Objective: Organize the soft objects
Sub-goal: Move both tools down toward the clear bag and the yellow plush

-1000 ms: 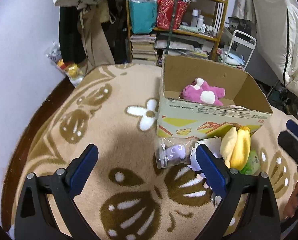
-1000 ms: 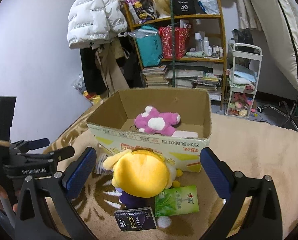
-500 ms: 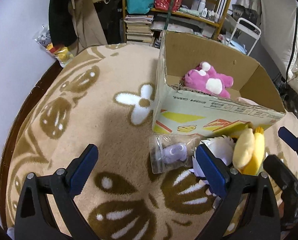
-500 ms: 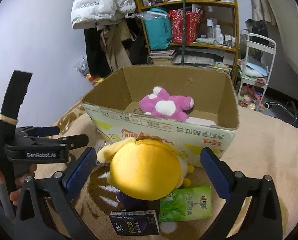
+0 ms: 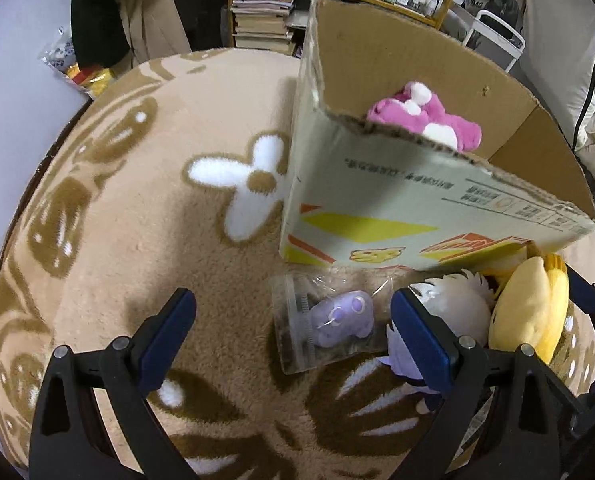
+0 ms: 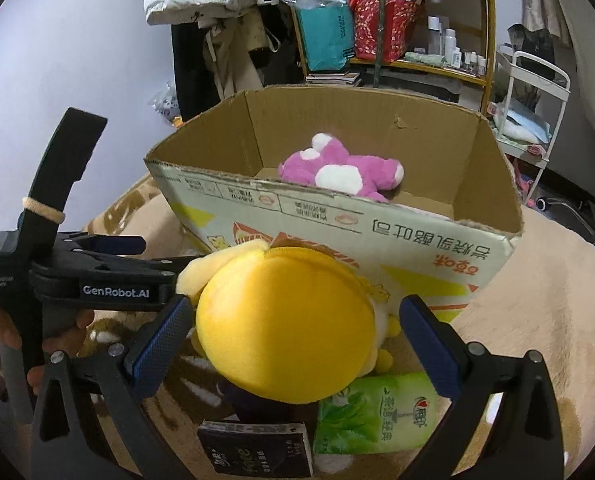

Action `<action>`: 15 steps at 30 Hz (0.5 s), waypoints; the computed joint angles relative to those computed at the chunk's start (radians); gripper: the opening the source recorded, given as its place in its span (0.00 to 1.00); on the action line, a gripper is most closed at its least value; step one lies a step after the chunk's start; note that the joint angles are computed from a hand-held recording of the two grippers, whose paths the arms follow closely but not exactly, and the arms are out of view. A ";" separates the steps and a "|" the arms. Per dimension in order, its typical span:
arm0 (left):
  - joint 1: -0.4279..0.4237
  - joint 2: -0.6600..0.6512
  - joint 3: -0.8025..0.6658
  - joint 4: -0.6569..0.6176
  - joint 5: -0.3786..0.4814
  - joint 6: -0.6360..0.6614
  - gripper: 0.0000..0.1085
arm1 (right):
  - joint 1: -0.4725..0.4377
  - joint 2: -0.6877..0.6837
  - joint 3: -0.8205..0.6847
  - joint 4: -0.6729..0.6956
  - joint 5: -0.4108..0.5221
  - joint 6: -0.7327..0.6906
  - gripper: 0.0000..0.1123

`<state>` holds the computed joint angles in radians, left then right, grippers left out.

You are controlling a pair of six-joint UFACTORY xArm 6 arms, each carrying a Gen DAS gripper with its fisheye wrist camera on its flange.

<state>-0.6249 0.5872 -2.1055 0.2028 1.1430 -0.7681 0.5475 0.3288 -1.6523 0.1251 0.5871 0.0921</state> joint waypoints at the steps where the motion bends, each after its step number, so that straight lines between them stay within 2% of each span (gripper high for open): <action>1: 0.003 0.006 -0.005 -0.007 0.001 0.004 0.89 | 0.000 0.003 -0.004 0.003 0.004 -0.005 0.92; 7: 0.013 0.039 -0.024 -0.044 0.020 0.033 0.89 | -0.003 0.007 -0.013 0.041 0.030 -0.037 0.92; 11: -0.002 0.092 -0.107 -0.009 0.079 0.065 0.89 | -0.002 -0.002 -0.004 0.043 0.018 -0.046 0.92; 15: -0.003 0.104 -0.123 -0.004 0.077 0.069 0.89 | -0.005 -0.004 -0.006 0.067 0.012 -0.050 0.92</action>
